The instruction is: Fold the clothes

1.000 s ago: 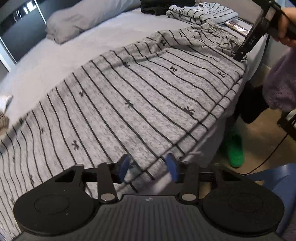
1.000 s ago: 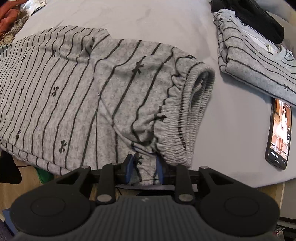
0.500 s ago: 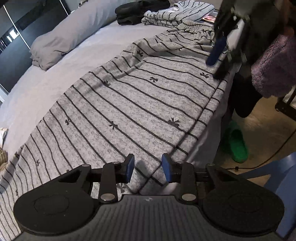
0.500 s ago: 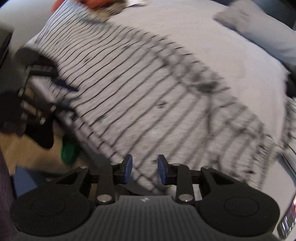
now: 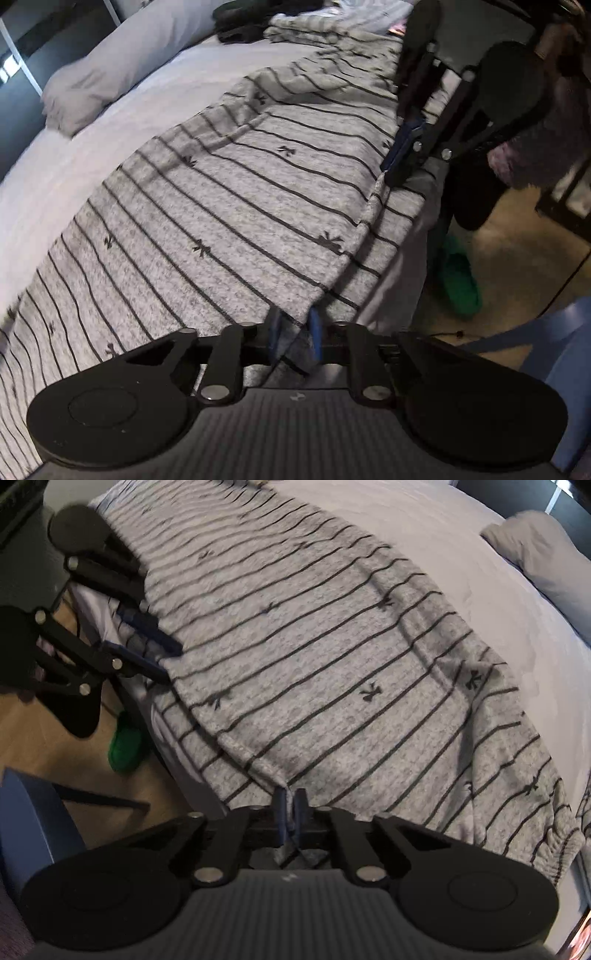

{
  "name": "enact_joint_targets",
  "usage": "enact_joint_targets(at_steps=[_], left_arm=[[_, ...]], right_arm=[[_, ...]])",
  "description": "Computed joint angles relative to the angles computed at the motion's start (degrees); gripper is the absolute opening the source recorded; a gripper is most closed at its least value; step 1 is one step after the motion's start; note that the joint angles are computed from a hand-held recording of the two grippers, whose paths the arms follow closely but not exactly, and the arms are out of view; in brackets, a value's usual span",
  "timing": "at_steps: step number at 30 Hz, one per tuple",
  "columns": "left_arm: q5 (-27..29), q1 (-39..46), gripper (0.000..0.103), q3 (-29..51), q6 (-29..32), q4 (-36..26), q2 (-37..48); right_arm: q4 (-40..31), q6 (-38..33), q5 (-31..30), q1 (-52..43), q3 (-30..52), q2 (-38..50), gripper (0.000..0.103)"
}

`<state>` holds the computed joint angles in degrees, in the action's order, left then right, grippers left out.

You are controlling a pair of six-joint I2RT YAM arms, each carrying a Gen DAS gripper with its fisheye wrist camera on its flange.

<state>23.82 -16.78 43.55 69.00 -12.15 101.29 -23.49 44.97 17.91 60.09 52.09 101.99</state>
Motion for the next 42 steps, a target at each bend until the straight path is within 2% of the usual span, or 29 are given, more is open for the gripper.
enact_joint_targets(at_steps=[3, 8, 12, 15, 16, 18, 19, 20, 23, 27, 30, 38, 42], left_arm=[[1.0, 0.7, 0.001, 1.7, 0.6, -3.5, -0.5], [0.4, 1.5, 0.0, 2.9, 5.7, -10.0, -2.6], [-2.9, 0.1, 0.0, 3.0, 5.9, -9.5, -0.6], [-1.8, 0.2, 0.001, 3.0, 4.8, -7.6, 0.1], [-1.0, 0.7, 0.004, 3.8, 4.2, -8.7, 0.2], [0.9, 2.2, 0.021, 6.9, 2.5, -13.1, 0.8], [2.1, 3.2, 0.037, 8.8, 1.3, -15.6, 1.2], [3.2, 4.4, 0.046, 10.5, -0.2, -17.2, 1.6], [5.9, 8.2, 0.046, 15.8, -5.8, -20.4, 2.7], [6.9, 14.3, 0.046, 25.9, -13.8, -24.4, 6.8], [6.4, 19.2, 0.046, 35.7, -19.1, -27.8, 11.4], [3.0, 31.0, 0.046, 67.8, -32.3, -34.4, 30.2], [-1.2, 34.2, 0.051, 84.9, -38.1, -33.8, 41.5]], right_arm=[[-0.4, -0.2, -1.5, 0.0, -0.8, -2.8, 0.002], [-1.0, 0.5, -4.1, 1.3, -1.8, -5.4, 0.002], [0.7, -0.4, -7.5, 0.7, -1.6, -2.8, 0.002], [-0.6, -0.7, -6.7, 0.3, 0.2, -0.1, 0.007], [-1.2, -1.1, -7.3, -0.1, 0.5, -0.1, 0.008], [-2.0, -1.1, -7.8, -0.6, 0.3, -2.0, 0.02], [-2.4, -0.7, -6.9, -0.4, 0.1, -3.2, 0.046], [-3.0, -0.2, -5.2, -0.1, 0.0, -4.5, 0.054], [-7.3, 1.0, -1.4, -1.1, 1.9, -6.3, 0.054], [-13.7, 4.8, 1.9, -4.7, 4.4, -6.9, 0.054], [-15.6, 6.3, 2.6, -8.1, 5.4, -7.8, 0.054], [-12.7, 4.7, 1.9, -14.1, 9.0, -6.6, 0.061], [-12.3, 2.9, 0.5, -15.3, 11.6, -3.9, 0.061]])
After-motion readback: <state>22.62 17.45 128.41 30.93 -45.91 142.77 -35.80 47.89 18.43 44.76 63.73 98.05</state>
